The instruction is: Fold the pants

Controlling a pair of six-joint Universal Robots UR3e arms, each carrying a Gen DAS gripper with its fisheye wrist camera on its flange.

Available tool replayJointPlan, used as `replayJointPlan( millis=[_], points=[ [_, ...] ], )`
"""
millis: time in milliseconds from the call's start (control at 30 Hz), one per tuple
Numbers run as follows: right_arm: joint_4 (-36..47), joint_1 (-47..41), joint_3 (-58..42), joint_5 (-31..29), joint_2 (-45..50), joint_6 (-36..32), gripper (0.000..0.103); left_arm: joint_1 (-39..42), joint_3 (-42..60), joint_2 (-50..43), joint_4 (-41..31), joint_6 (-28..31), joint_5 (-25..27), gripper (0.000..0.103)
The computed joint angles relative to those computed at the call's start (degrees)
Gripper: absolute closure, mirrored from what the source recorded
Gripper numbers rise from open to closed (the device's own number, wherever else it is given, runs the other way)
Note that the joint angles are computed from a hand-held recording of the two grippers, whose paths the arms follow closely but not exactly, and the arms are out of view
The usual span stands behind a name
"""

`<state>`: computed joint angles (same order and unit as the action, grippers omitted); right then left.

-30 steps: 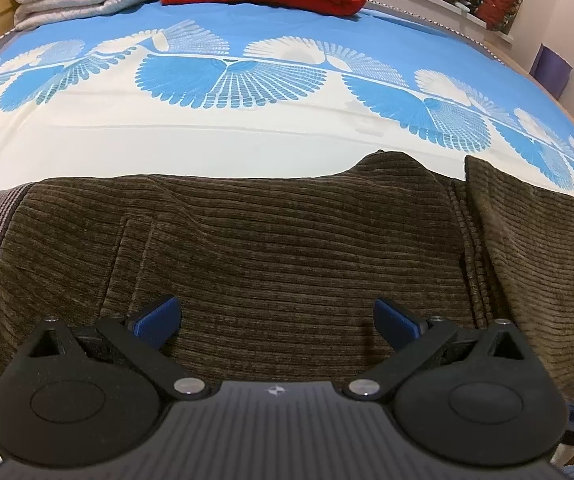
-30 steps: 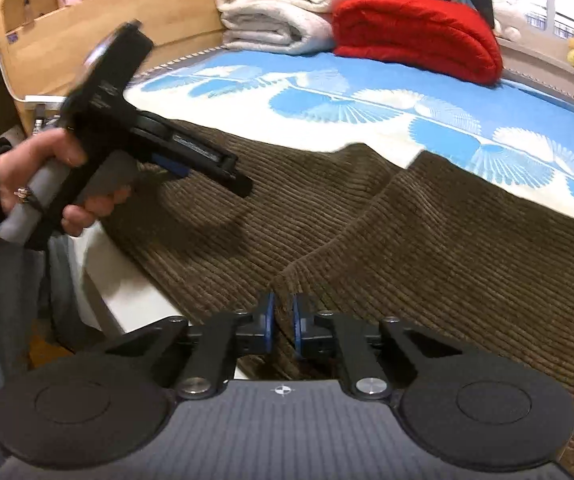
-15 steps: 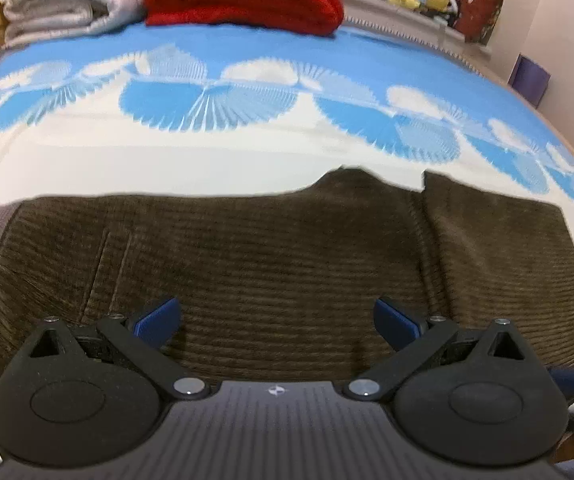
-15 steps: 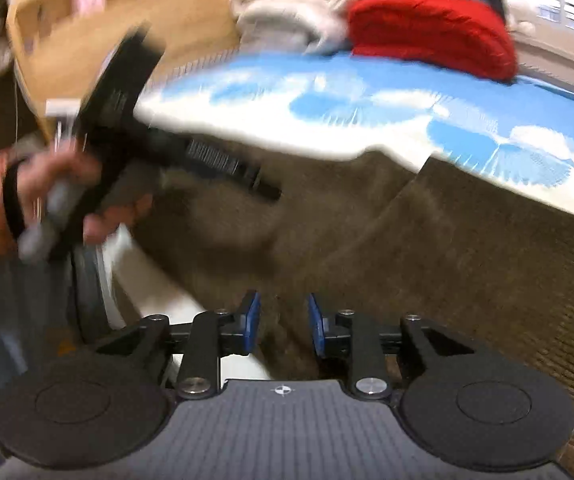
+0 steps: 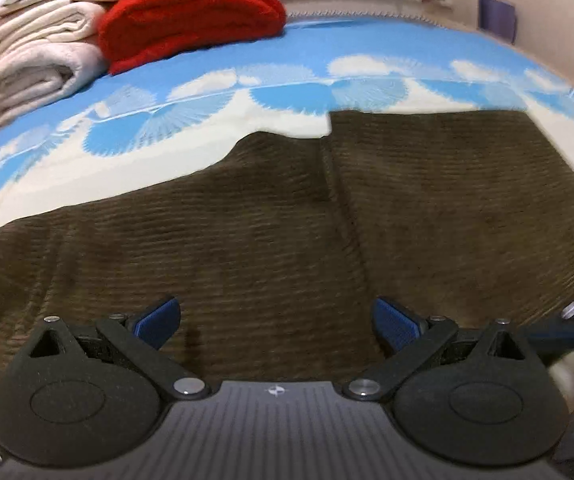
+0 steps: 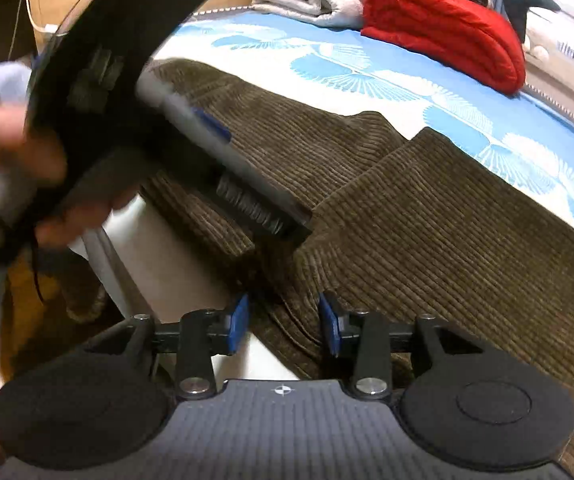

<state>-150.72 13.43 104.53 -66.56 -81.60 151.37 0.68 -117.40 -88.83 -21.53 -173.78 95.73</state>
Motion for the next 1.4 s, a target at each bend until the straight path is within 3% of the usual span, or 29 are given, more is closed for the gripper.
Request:
replayJointPlan(
  millis=[133,200,233,267,367,433,500,667,767,900,1000,1100,1133,1200,1300,1400],
  points=[
    [-0.3,-4.6,2.3,4.6,-4.6,3.2,0.064,3.3,-2.5,2.4,-2.6,0.5,-1.4,0.000],
    [-6.6,-7.5,5.3,3.7,-7.9,10.2,0.058,3.6,-4.5,3.6,-1.0,2.4,-0.7,0.000],
    [-9.6,-9.4,6.7,2.6,-9.4,14.5,0.047,2.9,-5.3,3.7,0.5,3.2,0.3,0.000],
    [-13.3,-11.2,8.5,0.4,-10.7,20.3,0.036,1.7,-5.6,3.2,2.1,3.8,1.9,0.000],
    [-20.4,-14.5,13.2,-10.6,-12.9,39.0,0.028,-1.6,-6.6,2.0,6.2,4.6,6.4,0.000],
    [-17.6,-15.9,14.1,-17.5,-13.5,49.7,0.027,-2.3,-6.3,2.0,6.1,4.8,7.5,0.000],
    [-13.6,-18.5,15.3,-18.8,-14.2,56.0,0.026,-2.1,-5.3,4.4,2.4,3.8,7.2,0.000],
    [-13.2,-16.5,15.3,-22.8,-12.7,51.6,0.027,-1.0,-5.0,9.2,3.5,0.0,6.0,0.000],
    [-2.8,-13.2,9.9,-23.0,-9.2,43.7,0.028,-2.9,-0.9,5.4,3.5,-1.2,6.9,0.000],
    [-5.4,-6.1,6.1,-33.0,-3.1,37.8,0.028,-5.9,3.0,-3.4,2.5,2.5,8.3,0.000],
    [-7.9,-7.4,8.0,-32.0,-5.9,40.5,0.028,-4.8,-1.6,-4.2,9.9,2.3,7.6,0.000],
    [-3.6,-7.1,9.0,-30.9,-7.2,41.2,0.029,-2.7,-2.4,-2.9,8.0,1.0,5.2,0.000],
    [-5.7,-6.6,9.7,-31.4,-6.6,40.6,0.029,-2.2,-2.2,-2.3,6.5,0.9,4.6,0.000],
    [-5.8,-8.9,10.4,-28.7,-8.0,40.2,0.028,-0.6,-0.8,-0.6,1.9,1.4,2.9,0.000],
    [-2.8,-18.4,14.6,-16.0,-14.1,49.9,0.026,4.7,-1.4,5.7,-4.0,4.6,-1.9,0.000],
    [-3.3,-24.7,17.7,-8.2,-15.8,58.9,0.024,11.9,-2.9,11.4,-7.1,7.6,-5.9,0.000]
  ],
)
